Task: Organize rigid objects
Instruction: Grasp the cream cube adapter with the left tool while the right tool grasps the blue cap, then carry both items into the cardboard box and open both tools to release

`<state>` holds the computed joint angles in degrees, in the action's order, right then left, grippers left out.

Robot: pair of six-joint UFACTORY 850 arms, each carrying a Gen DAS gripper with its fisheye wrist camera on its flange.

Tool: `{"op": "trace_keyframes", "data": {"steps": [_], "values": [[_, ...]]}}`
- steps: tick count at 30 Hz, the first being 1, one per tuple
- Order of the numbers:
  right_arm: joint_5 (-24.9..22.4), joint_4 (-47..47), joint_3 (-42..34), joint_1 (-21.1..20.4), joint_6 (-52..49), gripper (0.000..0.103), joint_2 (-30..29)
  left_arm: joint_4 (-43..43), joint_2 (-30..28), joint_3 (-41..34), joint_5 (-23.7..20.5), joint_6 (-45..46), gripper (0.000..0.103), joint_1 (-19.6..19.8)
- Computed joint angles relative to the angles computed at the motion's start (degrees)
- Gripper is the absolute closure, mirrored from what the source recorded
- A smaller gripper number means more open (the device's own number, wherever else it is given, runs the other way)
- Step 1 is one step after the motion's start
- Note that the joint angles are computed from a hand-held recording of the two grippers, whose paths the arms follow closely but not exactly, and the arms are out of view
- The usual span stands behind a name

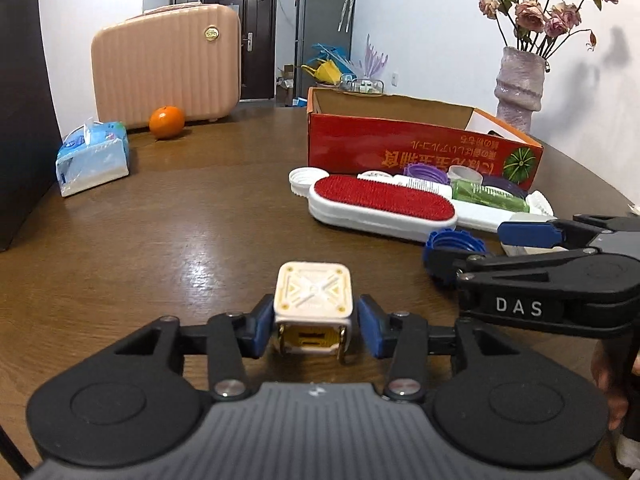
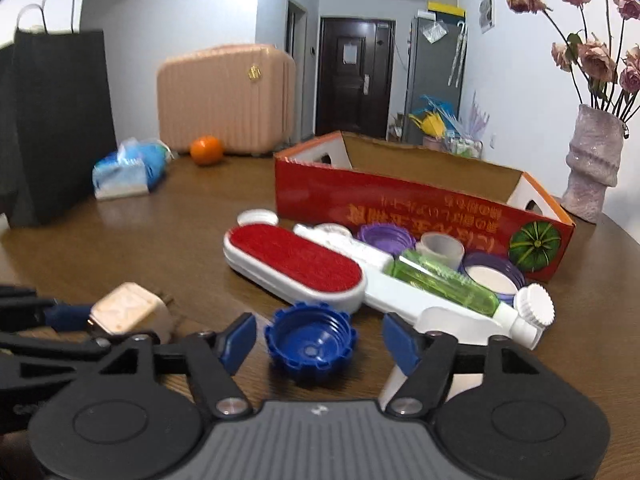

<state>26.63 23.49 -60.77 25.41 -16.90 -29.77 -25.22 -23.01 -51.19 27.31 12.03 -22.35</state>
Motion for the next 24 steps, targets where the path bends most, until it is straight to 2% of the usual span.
{"op": "trace_keyframes", "data": {"steps": [3,5,6,7,8,12,17,20,24], "values": [[-1.34,1.18,-1.59,-0.27,-2.19,0.032,-0.96,-1.61,-0.50,-0.48,0.44,0.68,0.064,-0.05],[-3.04,1.96,-2.90,-0.17,-4.57,0.032,-1.70,-2.17,-0.27,-0.32,0.45,0.69,0.064,-0.17],[-4.40,1.20,-3.50,-0.22,-4.35,0.036,-1.91,-1.97,0.22,0.30,0.81,-0.08,0.064,-0.28],[-5.23,1.30,-4.29,-0.06,-5.13,0.046,-2.46,-1.90,0.73,0.95,1.20,-0.58,0.064,-0.43],[-5.00,2.43,-4.42,0.24,-6.73,0.049,-2.63,-1.89,1.31,1.61,1.53,-0.84,0.064,-0.56],[1.94,4.03,-0.31,1.98,-8.88,0.049,-0.37,-3.40,4.50,4.88,3.58,-0.43,0.064,-1.58],[9.96,2.24,9.58,2.82,-4.59,0.049,7.25,-2.96,7.73,7.26,6.53,-0.56,0.064,-3.34],[12.63,2.29,14.37,1.80,-2.64,0.049,11.72,-1.60,7.65,6.14,7.34,-1.72,0.064,-3.96],[12.67,-0.18,15.84,-1.80,0.07,0.049,14.44,1.11,5.40,0.21,4.95,-2.85,0.064,-3.01]]}}
